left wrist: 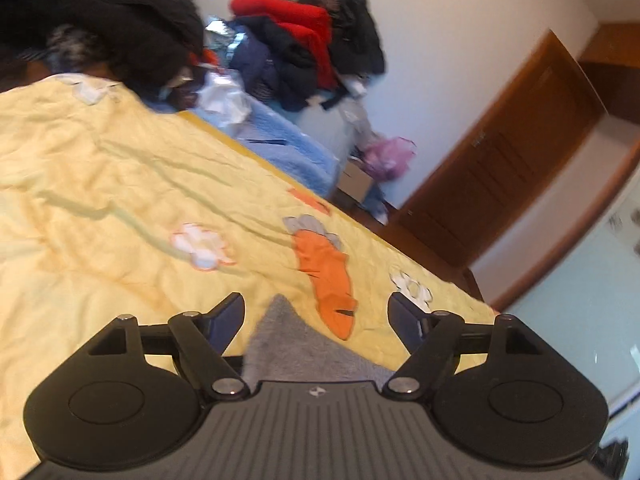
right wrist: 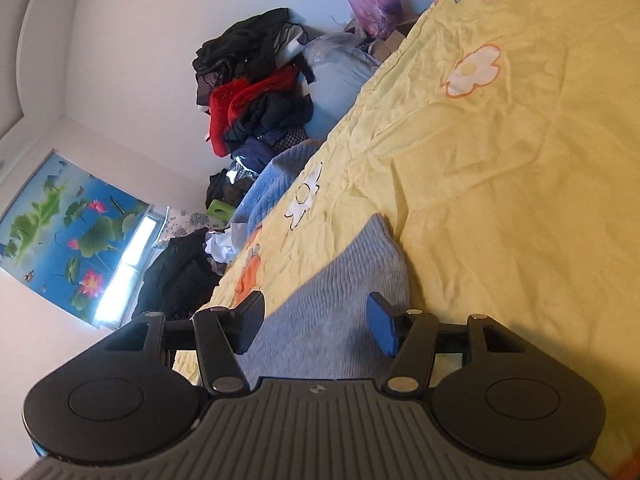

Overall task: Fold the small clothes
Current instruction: 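Grasp the opposite side edge of the grey sweater with both tools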

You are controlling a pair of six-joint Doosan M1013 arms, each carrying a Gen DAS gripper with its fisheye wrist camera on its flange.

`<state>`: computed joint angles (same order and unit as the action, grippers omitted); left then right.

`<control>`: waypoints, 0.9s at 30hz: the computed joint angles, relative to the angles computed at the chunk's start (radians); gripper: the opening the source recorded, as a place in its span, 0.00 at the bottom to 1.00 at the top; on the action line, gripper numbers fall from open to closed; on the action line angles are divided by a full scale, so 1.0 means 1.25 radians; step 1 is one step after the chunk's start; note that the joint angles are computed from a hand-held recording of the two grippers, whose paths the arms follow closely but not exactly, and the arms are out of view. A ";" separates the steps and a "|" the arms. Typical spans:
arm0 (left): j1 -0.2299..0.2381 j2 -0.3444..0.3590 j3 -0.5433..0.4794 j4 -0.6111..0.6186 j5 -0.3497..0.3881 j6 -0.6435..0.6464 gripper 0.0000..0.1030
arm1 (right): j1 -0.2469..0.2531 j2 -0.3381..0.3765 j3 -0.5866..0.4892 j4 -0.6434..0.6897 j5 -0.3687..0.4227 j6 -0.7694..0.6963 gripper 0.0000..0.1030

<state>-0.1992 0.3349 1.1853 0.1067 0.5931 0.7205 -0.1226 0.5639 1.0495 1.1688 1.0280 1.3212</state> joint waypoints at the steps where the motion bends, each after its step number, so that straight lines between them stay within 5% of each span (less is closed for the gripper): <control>1: -0.004 -0.009 0.010 0.031 0.018 -0.040 0.76 | -0.007 -0.015 0.023 0.020 -0.002 -0.009 0.60; 8: -0.090 -0.152 0.229 0.303 0.028 -0.341 0.76 | -0.047 -0.142 0.223 0.068 0.021 -0.082 0.62; 15: -0.153 -0.255 0.387 0.295 0.006 -0.501 0.76 | -0.085 -0.236 0.362 0.056 0.022 -0.060 0.63; 21: -0.164 -0.254 0.404 0.317 -0.068 -0.613 0.86 | -0.051 -0.249 0.365 -0.014 0.015 -0.074 0.64; 25: -0.136 -0.223 0.401 0.138 -0.222 -0.546 0.86 | -0.014 -0.233 0.351 0.000 -0.038 -0.076 0.65; 27: -0.139 -0.201 0.376 0.193 -0.200 -0.603 0.86 | 0.007 -0.222 0.336 -0.007 -0.070 -0.056 0.66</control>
